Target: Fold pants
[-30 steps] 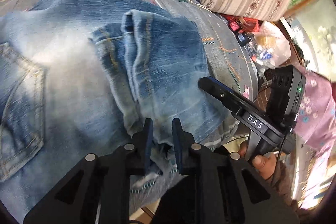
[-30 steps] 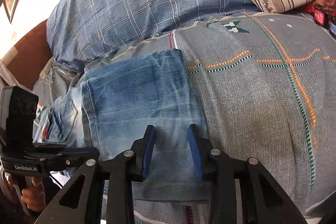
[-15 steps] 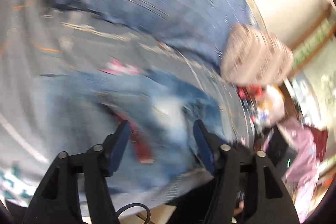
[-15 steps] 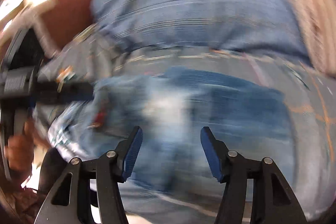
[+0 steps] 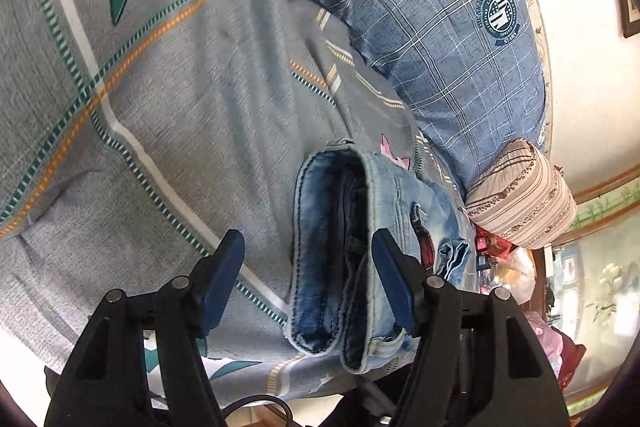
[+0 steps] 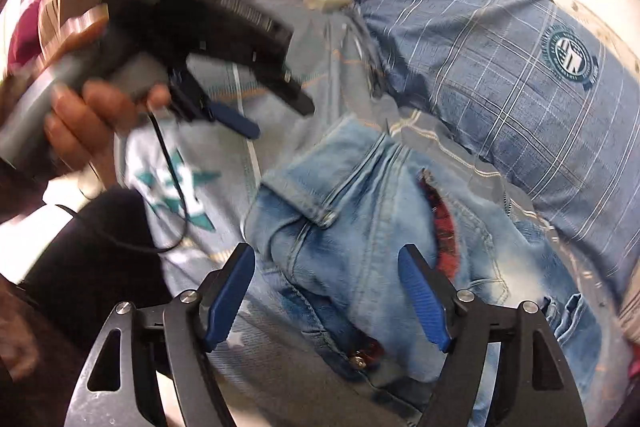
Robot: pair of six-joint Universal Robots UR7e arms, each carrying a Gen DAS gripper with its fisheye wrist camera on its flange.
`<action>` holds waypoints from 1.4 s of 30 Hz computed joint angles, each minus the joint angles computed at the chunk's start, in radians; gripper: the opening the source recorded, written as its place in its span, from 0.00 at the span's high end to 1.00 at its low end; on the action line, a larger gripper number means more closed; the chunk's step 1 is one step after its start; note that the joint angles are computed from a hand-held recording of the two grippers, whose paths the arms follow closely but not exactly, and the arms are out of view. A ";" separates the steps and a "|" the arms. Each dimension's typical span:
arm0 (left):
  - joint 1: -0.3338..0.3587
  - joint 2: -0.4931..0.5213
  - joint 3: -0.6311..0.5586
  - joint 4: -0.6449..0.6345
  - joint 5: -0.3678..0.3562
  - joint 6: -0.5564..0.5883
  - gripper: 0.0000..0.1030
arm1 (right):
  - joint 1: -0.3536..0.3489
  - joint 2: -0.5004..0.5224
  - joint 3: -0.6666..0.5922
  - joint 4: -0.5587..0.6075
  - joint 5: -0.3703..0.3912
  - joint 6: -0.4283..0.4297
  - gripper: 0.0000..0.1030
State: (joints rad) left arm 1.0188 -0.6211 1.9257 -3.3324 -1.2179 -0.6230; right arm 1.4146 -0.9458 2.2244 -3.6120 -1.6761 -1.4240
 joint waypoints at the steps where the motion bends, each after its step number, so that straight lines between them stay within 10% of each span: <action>1: 0.003 -0.002 0.001 0.002 -0.005 0.005 0.36 | 0.002 0.021 -0.005 -0.019 -0.015 -0.012 0.26; 9: 0.030 -0.008 -0.009 0.027 -0.050 0.037 0.36 | 0.013 0.222 -0.057 -0.284 -0.066 -0.158 0.12; 17: 0.050 0.010 -0.054 0.071 -0.142 0.043 0.36 | 0.023 0.149 -0.070 -0.153 -0.050 -0.063 0.64; 29: 0.145 0.156 -0.201 -0.031 -0.502 -0.049 0.20 | 0.005 0.011 -0.053 -0.021 0.016 0.069 0.67; 35: 0.185 0.196 -0.131 -0.338 -0.625 -0.092 0.20 | -0.002 0.002 -0.053 0.009 0.027 0.079 0.67; 42: 0.151 0.166 -0.183 -0.123 -0.558 -0.015 0.20 | 0.000 0.012 -0.058 0.026 0.009 0.084 0.67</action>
